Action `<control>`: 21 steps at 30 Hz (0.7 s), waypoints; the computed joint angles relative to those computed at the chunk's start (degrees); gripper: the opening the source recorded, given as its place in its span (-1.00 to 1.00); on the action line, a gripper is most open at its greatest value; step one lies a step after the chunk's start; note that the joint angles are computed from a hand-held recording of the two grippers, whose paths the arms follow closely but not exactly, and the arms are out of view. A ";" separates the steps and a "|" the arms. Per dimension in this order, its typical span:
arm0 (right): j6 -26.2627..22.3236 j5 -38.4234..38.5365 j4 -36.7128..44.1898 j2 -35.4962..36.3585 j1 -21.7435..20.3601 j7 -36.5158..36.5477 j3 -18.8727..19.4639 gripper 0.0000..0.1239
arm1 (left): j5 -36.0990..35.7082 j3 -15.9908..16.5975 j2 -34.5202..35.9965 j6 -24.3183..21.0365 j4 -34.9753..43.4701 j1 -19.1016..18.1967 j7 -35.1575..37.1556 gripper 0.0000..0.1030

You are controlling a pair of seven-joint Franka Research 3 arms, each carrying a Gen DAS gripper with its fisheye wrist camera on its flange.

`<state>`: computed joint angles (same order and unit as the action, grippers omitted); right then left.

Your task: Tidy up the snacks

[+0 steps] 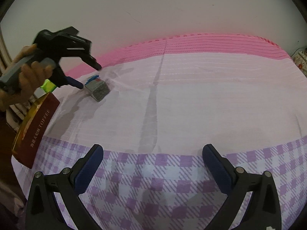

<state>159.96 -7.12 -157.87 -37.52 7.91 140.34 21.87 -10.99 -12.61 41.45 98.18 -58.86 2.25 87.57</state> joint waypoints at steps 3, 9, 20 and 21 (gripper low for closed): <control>0.80 0.38 -0.27 -0.06 0.40 -0.30 -0.52 0.66 | 1.56 0.47 1.43 -1.29 2.79 -1.33 -1.46 0.20; 0.86 1.08 -0.53 -0.41 0.71 -0.87 -0.77 0.66 | 2.06 0.44 -2.72 4.23 -4.16 -0.68 -0.60 -0.54; 1.44 1.12 -0.13 0.34 1.22 -2.36 -1.10 0.63 | -9.52 1.90 -29.84 19.85 -40.15 5.10 13.35 -0.54; 1.99 1.08 -0.03 0.68 1.58 -3.18 -1.29 0.62 | -10.64 2.58 -31.39 20.07 -41.84 5.12 14.52 -0.54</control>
<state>161.96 -6.04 -157.90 -36.85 9.50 137.16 20.58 -21.62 -10.02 10.06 118.24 -100.70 7.38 102.09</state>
